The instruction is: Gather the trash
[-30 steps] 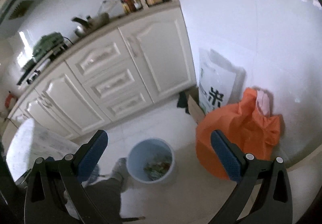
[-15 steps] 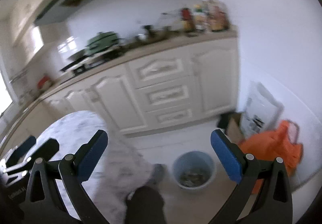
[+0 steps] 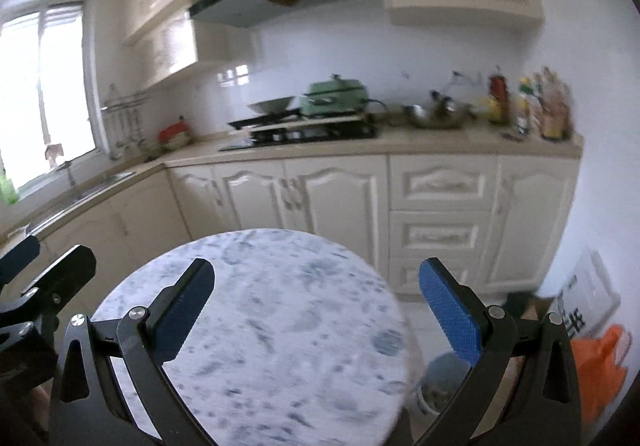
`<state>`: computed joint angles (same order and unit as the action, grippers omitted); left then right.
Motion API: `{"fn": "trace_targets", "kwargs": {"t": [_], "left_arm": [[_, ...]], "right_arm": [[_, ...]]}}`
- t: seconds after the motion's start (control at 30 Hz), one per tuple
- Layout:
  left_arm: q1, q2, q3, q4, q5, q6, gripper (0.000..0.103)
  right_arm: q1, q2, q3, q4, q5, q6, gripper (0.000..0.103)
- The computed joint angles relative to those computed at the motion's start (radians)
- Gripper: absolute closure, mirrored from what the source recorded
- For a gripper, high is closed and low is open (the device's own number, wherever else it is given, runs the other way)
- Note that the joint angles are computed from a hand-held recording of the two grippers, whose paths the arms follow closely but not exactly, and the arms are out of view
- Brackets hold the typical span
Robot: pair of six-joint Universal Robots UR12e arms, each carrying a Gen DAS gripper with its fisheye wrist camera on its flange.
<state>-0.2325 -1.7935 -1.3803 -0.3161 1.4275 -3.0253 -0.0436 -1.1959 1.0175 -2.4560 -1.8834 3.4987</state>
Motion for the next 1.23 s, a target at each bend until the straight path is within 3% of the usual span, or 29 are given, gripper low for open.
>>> {"fn": "trace_targets", "kwargs": {"t": [0.17,0.33,0.57,1.23], "left_arm": [[-0.011,0.023,-0.024,0.021,0.095,-0.013,0.001],[-0.017,0.031,-0.030,0.018,0.097,-0.060,0.001],[-0.047,0.012,-0.012,0.052,0.177,-0.042,0.001],[0.000,-0.034,0.053,0.012,0.077,-0.147,0.001]], "right_arm": [[0.025,0.038,-0.065,0.008,0.008,-0.032,0.000],[0.039,0.058,-0.099,0.012,0.012,-0.065,0.000],[0.057,0.086,-0.142,0.025,-0.003,-0.105,0.000],[0.063,0.117,-0.191,0.041,0.012,-0.122,0.000]]}}
